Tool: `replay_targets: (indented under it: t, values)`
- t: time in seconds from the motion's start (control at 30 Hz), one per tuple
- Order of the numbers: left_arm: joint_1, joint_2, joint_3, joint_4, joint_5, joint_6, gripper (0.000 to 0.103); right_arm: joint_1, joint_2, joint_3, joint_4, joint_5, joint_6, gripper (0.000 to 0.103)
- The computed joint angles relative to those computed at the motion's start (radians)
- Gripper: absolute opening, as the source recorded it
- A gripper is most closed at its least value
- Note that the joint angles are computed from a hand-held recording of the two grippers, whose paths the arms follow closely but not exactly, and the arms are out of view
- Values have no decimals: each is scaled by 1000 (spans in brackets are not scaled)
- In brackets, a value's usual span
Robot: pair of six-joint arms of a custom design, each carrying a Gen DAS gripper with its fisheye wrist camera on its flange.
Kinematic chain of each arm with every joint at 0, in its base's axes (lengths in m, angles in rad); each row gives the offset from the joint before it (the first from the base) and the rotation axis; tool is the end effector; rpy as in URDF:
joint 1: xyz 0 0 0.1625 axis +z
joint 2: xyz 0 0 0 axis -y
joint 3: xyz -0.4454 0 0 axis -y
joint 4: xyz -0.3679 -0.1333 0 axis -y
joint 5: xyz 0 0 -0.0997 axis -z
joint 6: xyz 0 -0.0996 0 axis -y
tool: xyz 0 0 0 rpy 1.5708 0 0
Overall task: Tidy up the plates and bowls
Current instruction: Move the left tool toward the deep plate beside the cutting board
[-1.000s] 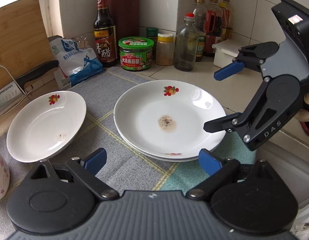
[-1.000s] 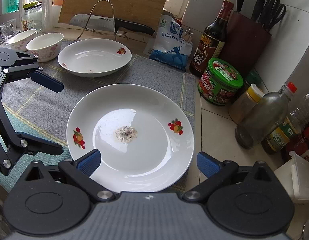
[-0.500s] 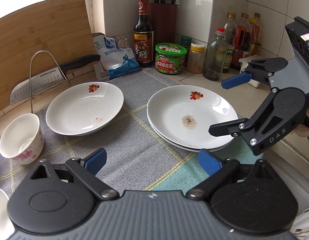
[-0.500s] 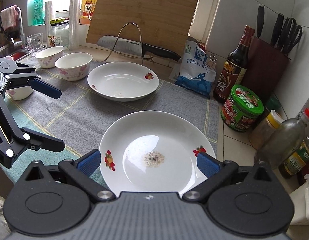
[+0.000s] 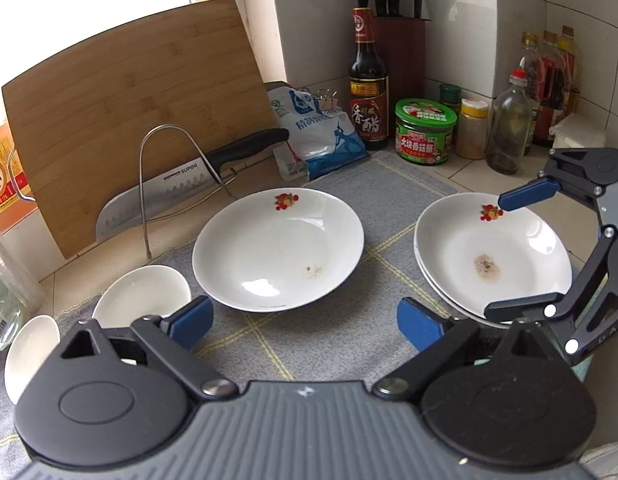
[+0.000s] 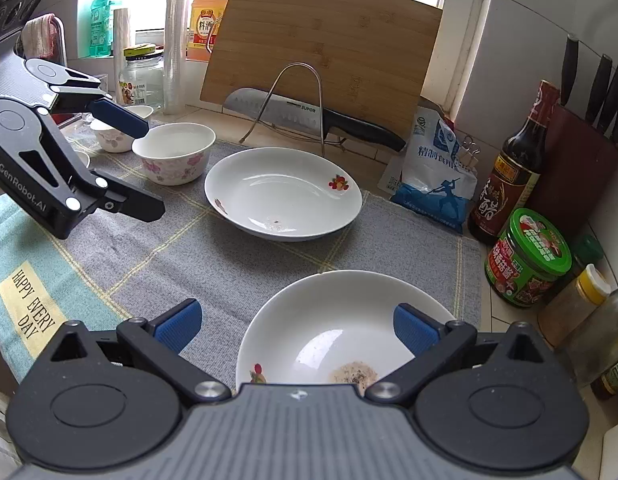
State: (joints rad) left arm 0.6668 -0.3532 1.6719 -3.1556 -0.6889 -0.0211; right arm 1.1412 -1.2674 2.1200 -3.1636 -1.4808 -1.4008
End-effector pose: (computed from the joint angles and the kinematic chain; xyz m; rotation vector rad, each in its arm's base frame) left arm -0.3592 -0.5502 -0.0746 0.8699 2.1882 -0.7764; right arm -0.0855 -0.5281 0.3045 1.2159 -2.2095 0.6864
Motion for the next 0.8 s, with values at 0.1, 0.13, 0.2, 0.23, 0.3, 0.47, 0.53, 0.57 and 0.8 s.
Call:
replay_targets:
  t: [0.1,0.13,0.2,0.23,0.3,0.47,0.53,0.57,0.8]
  values:
    - [37,-8,-28,13,-17,29,98,20,29,-26,17,1,17,103]
    - [46,-9,-37,17,-22,39,98,26,38,-33,17,1,23,103]
    - [66,-5,-61,21,-23,74,98,43,71,-58,10,-3,42,103]
    - [78,-1,-79,25,-26,94,98,53,91,-76,6,-14,53,103]
    - [101,7,-115,31,-39,126,98,73,129,-107,-9,-40,59,103]
    - [152,28,-217,104,-74,143,98,108,210,-181,12,-96,12,103]
    - [170,43,-263,139,-78,134,97,120,238,-218,50,-129,14,103]
    - [179,50,-290,169,-82,122,96,125,250,-234,69,-142,22,103]
    - [229,94,-446,367,-110,51,94,153,326,-318,119,-243,73,103]
